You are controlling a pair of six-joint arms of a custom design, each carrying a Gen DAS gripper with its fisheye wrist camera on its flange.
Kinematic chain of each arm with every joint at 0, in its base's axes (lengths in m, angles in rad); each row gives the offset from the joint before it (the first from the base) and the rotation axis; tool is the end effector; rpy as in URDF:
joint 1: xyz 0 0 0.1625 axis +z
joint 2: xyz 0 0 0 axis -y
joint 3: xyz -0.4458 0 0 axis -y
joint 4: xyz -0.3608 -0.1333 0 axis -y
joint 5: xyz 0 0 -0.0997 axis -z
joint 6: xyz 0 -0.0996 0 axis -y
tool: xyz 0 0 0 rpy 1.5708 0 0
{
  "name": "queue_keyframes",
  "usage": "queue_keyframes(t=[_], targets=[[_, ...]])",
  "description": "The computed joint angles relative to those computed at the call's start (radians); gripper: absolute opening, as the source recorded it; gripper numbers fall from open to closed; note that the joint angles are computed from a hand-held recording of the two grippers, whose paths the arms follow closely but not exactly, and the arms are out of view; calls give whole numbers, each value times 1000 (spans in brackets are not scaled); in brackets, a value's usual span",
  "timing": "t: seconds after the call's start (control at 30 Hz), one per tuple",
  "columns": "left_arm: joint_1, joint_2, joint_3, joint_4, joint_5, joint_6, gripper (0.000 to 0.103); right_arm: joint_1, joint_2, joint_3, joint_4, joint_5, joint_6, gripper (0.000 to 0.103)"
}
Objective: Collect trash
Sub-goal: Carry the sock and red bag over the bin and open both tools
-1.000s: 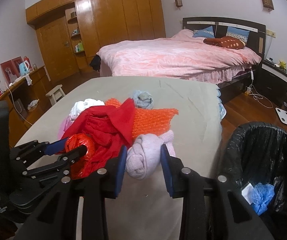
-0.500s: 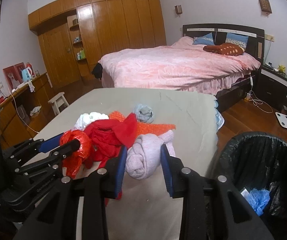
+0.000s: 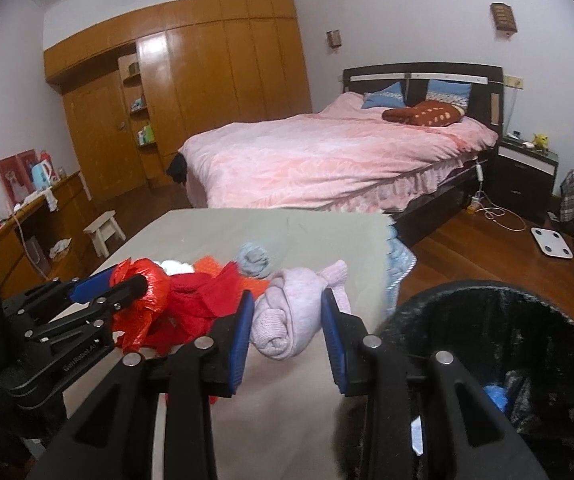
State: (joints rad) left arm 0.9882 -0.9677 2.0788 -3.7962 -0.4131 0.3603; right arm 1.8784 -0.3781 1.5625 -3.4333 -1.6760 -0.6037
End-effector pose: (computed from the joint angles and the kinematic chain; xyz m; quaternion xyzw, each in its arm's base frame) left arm -0.0836 -0.5350 0.2782 0.0650 0.7644 -0.4914 0.4124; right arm 0.3260 -0.6205 -0.0217 0.3987 -0.8534 0.3212 0.0980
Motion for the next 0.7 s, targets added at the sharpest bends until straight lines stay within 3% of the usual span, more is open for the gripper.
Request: queue_keyframes(t=[0.7], targets=[[-34, 131, -169, 114, -238, 2, 30, -90, -135, 87, -181, -132, 1, 34]])
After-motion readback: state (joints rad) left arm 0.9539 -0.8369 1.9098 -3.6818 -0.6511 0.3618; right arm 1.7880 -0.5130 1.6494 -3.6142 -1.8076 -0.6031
